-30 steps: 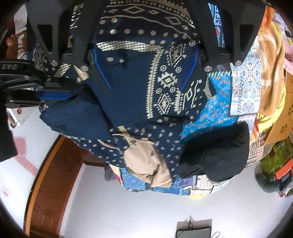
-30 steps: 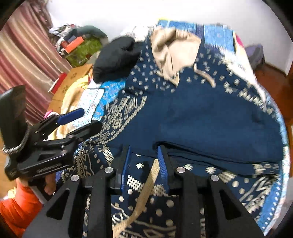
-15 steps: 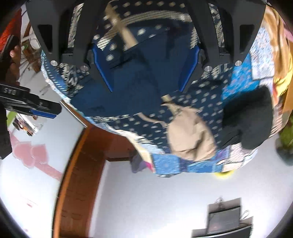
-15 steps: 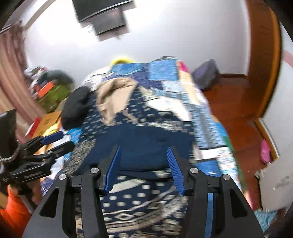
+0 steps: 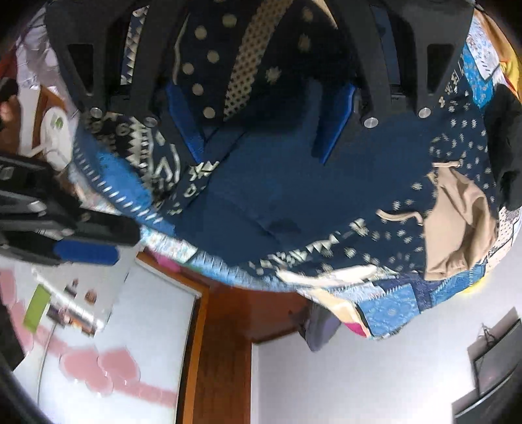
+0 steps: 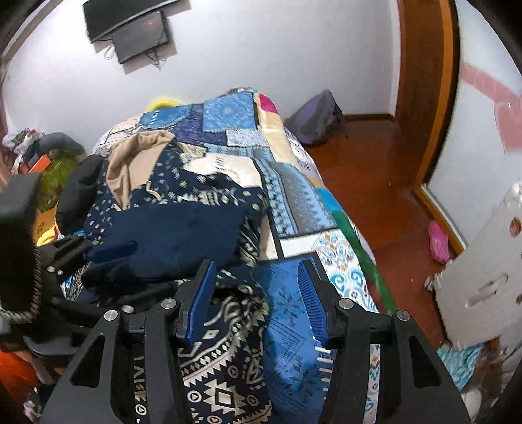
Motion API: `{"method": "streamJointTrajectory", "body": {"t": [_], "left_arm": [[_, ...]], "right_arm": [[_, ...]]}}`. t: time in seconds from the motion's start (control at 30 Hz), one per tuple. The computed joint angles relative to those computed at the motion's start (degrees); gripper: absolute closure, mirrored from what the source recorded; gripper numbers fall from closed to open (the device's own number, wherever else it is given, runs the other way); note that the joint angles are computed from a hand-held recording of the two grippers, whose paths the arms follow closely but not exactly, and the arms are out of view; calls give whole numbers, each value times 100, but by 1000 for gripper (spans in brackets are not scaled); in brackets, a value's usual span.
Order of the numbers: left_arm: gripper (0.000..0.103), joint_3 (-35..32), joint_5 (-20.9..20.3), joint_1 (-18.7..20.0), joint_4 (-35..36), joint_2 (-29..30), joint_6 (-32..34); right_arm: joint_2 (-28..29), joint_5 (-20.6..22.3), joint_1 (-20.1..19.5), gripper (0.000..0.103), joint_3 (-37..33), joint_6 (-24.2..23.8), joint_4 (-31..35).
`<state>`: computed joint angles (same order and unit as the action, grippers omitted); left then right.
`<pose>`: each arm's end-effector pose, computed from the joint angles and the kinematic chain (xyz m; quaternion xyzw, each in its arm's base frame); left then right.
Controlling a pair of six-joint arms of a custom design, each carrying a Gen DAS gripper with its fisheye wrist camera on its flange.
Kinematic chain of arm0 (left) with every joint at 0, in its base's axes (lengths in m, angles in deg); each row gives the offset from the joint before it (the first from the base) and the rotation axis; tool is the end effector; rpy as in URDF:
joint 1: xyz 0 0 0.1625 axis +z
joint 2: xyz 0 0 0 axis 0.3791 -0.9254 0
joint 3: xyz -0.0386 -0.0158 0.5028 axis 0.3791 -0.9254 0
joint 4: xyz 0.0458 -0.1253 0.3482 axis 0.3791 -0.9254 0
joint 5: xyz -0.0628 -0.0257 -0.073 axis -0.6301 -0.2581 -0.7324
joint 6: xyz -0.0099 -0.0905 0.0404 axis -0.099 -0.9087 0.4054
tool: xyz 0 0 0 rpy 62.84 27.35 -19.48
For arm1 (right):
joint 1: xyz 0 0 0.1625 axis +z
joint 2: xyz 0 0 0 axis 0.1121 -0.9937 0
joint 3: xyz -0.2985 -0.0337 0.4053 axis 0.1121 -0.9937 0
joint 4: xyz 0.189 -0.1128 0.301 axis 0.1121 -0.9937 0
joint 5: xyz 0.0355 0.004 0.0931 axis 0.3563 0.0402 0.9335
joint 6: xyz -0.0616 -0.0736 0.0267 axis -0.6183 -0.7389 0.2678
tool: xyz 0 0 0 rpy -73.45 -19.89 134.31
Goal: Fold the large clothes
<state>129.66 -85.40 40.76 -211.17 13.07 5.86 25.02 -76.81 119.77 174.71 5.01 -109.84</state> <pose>-0.0410 -0.5191 0.3291 0.2489 0.8881 -0.2157 0.3206 0.4330 -0.4629 0.0202 0.2493 -0.9052 0.2556 0.2307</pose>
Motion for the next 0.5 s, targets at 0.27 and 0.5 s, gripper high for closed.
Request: {"method": "streamJointTrajectory", "body": {"t": [0.27, 0.5], "left_arm": [[43, -140, -396, 213, -113, 47, -204], [80, -306, -798, 387, 145, -118, -287]], "right_arm": [[-60, 247, -211, 55, 98, 371, 181], [44, 245, -217, 55, -87, 396, 452]]}}
